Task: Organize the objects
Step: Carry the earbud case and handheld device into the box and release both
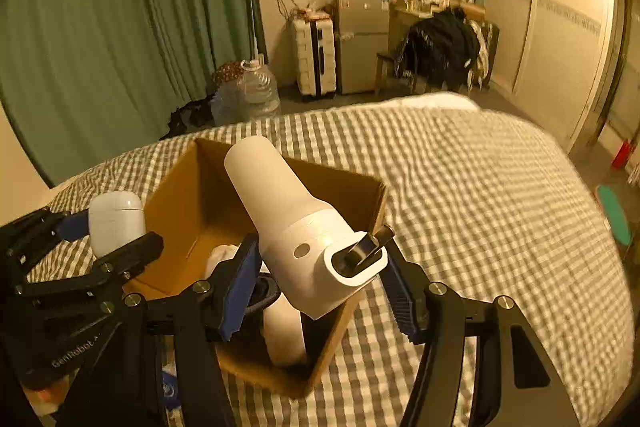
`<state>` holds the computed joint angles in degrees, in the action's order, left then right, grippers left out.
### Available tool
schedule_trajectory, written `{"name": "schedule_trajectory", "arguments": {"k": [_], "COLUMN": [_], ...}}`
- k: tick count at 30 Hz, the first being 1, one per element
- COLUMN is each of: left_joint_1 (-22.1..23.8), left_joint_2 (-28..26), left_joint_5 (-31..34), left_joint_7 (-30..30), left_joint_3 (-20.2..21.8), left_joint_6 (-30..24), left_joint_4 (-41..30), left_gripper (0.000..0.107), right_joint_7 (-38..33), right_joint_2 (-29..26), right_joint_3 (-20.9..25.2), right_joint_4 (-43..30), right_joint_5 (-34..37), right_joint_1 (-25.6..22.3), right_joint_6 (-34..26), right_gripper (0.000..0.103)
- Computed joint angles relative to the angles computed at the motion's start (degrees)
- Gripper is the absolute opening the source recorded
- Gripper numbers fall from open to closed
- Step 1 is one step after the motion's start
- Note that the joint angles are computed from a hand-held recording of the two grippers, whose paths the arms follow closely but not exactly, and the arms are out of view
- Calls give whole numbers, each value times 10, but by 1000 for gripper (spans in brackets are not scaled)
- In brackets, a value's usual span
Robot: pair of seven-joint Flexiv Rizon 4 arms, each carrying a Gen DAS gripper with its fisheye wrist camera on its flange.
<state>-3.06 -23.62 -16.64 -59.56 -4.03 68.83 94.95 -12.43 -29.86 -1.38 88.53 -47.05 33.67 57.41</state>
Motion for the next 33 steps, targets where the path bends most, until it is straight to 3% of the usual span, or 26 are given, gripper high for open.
{"name": "schedule_trajectory", "arguments": {"k": [4, 11, 13, 14, 17, 21, 27, 33], "left_joint_1": [-2, 20, 28, 30, 30, 30, 26, 7], "left_joint_2": [-29, -35, -26, -19, 10, 56, 142, 222], "left_joint_5": [9, -25, -42, -50, -60, -82, -134, -188], "left_joint_7": [-10, 23, 39, 46, 61, 74, 105, 150], "left_joint_3": [5, -27, -36, -39, -35, -31, -12, 23], "left_joint_6": [-2, 11, 6, 5, 18, 43, 43, 41], "left_joint_4": [-20, -7, 2, 8, 36, 77, 137, 193], "left_gripper": [55, 55, 57, 58, 73, 92, 99, 100], "right_joint_7": [-3, 27, 38, 43, 77, 103, 109, 138], "right_joint_2": [-24, -45, -41, -36, -6, 30, 86, 132], "right_joint_3": [-1, -25, -29, -34, -53, -34, 15, 59], "right_joint_4": [-11, -19, -11, -7, 14, 28, 36, 50], "right_joint_5": [20, 21, 20, 16, -29, -63, -101, -151], "right_joint_1": [-9, -2, -1, 3, 26, 26, 29, 47], "right_joint_6": [16, 66, 92, 91, 65, 27, -67, -139], "right_gripper": [59, 60, 65, 74, 79, 79, 79, 80]}}
